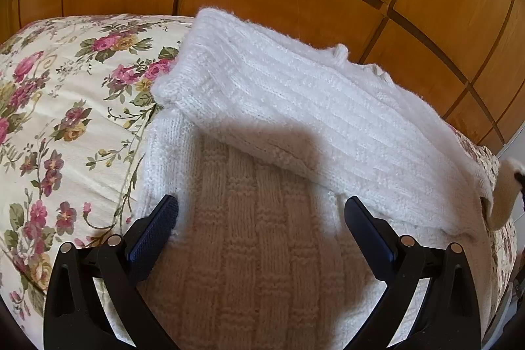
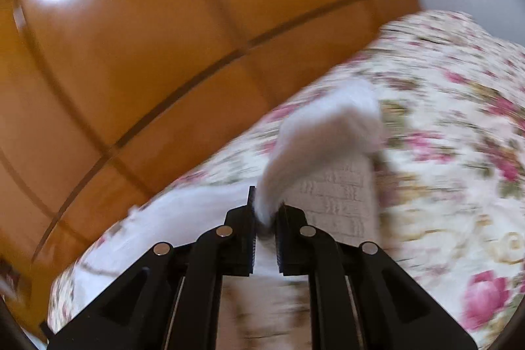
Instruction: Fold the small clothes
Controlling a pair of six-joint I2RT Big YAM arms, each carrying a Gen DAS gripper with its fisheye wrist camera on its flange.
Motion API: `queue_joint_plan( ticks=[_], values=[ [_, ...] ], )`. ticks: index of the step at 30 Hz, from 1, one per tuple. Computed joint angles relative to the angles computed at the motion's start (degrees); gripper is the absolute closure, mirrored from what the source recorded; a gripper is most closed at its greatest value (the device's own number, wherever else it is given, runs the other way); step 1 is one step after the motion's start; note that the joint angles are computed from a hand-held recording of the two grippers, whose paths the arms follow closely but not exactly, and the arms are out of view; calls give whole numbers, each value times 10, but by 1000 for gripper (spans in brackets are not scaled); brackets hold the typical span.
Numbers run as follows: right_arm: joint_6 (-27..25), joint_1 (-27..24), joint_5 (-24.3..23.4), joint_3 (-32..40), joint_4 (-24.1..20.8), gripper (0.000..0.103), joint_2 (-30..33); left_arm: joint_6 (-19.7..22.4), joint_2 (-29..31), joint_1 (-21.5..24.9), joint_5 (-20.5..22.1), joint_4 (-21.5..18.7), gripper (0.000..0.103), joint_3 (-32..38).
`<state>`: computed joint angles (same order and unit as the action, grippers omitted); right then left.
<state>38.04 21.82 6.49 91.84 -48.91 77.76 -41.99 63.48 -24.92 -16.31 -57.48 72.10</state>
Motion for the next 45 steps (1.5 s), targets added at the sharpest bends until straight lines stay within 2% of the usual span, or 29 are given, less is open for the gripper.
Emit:
queue_joint_plan(
  ticks=[7,13,15,16,17,19,21,22,23,24,27,28,30,32,34,35,38,41,42,43,44,45],
  values=[
    [-54,97,-38,82,7,94,85,-1,-1,0,-1,1,4,-1],
    [-144,166,-47,136,-24,94,149,-1,-1,-1,-4,1,4,-1],
    [-165,177,-58,140,-41,88,165,-1,1,-2,-7,-1,4,0],
    [-169,180,-69,141,-56,74,173,0,2,-2,-8,-2,4,1],
    [-170,180,-79,136,-60,56,173,0,2,-2,-8,-2,4,1],
    [-173,179,-83,109,-42,52,157,0,6,-2,-9,-2,4,4],
    [-182,180,-54,82,-30,40,132,0,6,-1,-8,-1,4,3],
    [-182,181,-31,62,-18,27,116,0,6,-2,-8,-1,4,4],
    [-179,182,5,38,-1,18,95,0,7,-2,-9,-1,4,4],
    [-173,183,43,19,8,15,79,0,6,-2,-9,-1,4,3],
    [-162,188,150,1,-16,14,70,-2,5,0,-4,-4,4,8],
    [-159,188,165,-1,-27,13,70,-4,3,-1,-6,-9,4,12],
    [-128,181,169,-6,-50,9,73,-11,-1,-6,-13,-18,16,30],
    [-109,172,157,-11,-53,7,71,-14,-6,-14,-11,-6,17,45],
    [-104,169,159,-12,-58,6,72,4,4,-23,-3,14,17,73],
    [-103,170,163,-11,-60,5,74,16,16,-27,3,15,17,92],
    [-103,171,171,-10,-62,4,76,31,76,-19,80,25,17,154],
    [-95,169,168,-10,-60,3,76,24,128,-7,152,28,35,192],
    [-94,168,165,-13,-57,3,74,18,160,-4,182,13,38,216],
    [-92,167,164,-14,-56,3,74,11,181,-4,198,3,42,231],
    [-89,167,163,-16,-54,3,72,6,207,-3,219,-9,51,249],
    [-88,166,162,-17,-53,3,72,4,219,-3,230,-11,53,255]
  ],
)
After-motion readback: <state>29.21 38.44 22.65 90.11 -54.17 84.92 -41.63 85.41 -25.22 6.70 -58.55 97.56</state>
